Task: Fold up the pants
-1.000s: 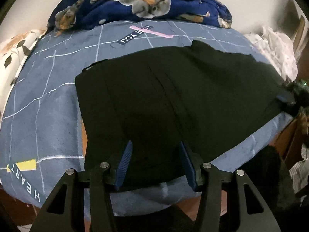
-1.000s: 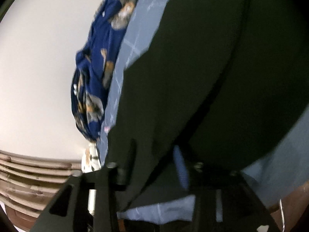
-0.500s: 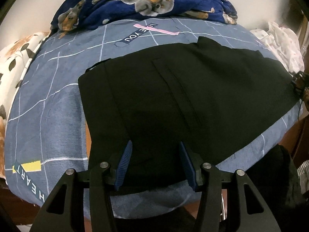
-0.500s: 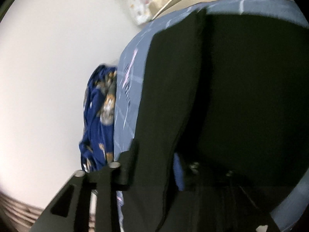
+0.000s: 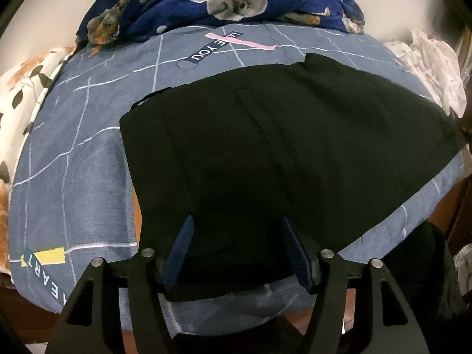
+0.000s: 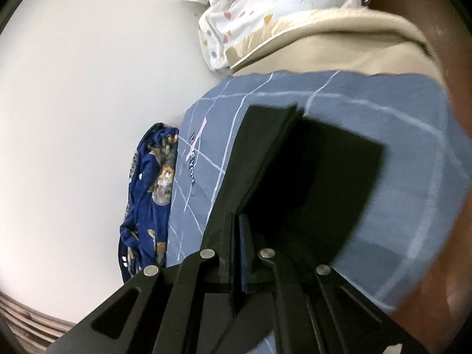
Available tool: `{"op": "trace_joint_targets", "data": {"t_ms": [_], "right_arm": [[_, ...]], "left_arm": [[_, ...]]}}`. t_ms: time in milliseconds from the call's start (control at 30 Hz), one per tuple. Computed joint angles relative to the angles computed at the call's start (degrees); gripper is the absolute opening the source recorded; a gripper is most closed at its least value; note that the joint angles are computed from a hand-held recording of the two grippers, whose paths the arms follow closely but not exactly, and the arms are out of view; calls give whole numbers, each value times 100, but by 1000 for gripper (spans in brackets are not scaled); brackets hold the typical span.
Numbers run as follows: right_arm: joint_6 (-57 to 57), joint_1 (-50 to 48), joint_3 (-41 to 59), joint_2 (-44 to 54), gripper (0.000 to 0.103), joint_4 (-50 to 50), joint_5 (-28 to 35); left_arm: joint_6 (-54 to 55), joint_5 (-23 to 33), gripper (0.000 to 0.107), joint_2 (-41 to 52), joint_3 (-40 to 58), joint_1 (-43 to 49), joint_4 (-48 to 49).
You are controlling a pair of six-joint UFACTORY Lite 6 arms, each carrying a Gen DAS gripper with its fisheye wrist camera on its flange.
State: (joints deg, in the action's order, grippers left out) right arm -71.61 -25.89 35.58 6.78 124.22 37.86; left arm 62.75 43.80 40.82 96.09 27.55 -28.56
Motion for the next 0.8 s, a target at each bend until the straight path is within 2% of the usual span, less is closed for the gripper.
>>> {"op": "trace_joint_targets", "data": {"t_ms": [100, 167, 267, 300, 333, 367, 433, 533, 633, 800], "right_arm": [[100, -418, -367, -124, 2, -278, -41], [-150, -833, -671, 29, 2, -310, 534], [-588, -915, -957, 145, 8, -49, 1605], [-591, -785, -885, 214, 10, -61, 1696], [-583, -592, -756, 287, 18, -65, 1621], [-620, -412, -656, 382, 36, -12, 1585], [-559, 27, -387, 661, 53, 165, 1440], [-453, 595, -27, 1264, 50, 472, 1533], [-601, 940, 83, 1383, 51, 899, 1521], [-551, 1407, 522, 1431, 52, 1111, 856]], "left_arm": [[88, 191, 64, 107, 169, 88, -61], [135, 232, 64, 130, 206, 122, -80], [96, 208, 65, 119, 188, 117, -57], [95, 189, 67, 95, 154, 110, -55], [115, 193, 69, 115, 178, 111, -47], [131, 146, 70, 93, 132, 91, -41], [185, -21, 72, -7, -51, 46, -40], [253, -149, 74, -81, -201, 25, -81], [259, -131, 76, -89, -226, 27, -152], [458, -246, 78, -142, -350, 17, -270]]}}
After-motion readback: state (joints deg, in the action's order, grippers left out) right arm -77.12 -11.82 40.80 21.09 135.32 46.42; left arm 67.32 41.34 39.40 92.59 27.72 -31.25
